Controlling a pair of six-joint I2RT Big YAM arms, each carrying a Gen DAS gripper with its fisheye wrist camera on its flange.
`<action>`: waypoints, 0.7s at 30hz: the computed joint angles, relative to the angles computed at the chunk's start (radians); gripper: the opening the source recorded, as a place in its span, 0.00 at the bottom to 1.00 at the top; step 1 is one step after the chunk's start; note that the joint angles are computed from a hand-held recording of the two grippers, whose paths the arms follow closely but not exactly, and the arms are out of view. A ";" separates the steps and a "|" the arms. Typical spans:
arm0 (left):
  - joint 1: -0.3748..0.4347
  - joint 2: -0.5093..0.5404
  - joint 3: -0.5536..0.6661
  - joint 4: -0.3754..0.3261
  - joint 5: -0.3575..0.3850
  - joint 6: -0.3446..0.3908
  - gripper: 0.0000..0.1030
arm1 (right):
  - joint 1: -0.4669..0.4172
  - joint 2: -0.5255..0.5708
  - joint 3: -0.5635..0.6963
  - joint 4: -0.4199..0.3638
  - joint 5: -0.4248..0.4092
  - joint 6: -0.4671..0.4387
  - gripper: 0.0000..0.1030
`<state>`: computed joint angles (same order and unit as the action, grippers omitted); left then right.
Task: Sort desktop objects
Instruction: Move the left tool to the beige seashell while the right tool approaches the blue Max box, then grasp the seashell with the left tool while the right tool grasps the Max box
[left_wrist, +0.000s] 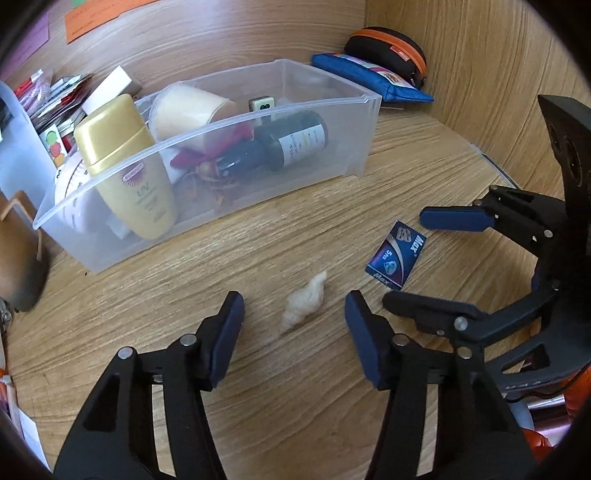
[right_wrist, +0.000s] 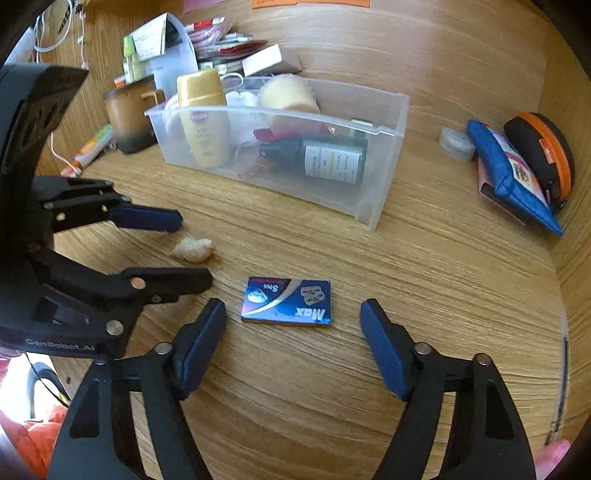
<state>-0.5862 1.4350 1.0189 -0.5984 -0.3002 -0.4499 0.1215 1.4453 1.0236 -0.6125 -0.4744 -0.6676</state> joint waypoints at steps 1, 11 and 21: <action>0.001 0.000 -0.001 0.004 0.002 0.004 0.54 | 0.000 0.000 0.000 0.002 0.001 0.000 0.66; 0.005 -0.008 -0.015 0.030 -0.008 0.035 0.22 | 0.001 -0.004 -0.004 0.010 -0.014 0.000 0.44; -0.014 -0.017 -0.015 -0.002 -0.068 -0.006 0.17 | -0.006 0.002 0.007 -0.015 -0.041 0.019 0.43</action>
<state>-0.6005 1.4177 1.0040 -0.6007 -0.3683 -0.4555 0.1154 1.4476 1.0308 -0.6272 -0.5153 -0.6485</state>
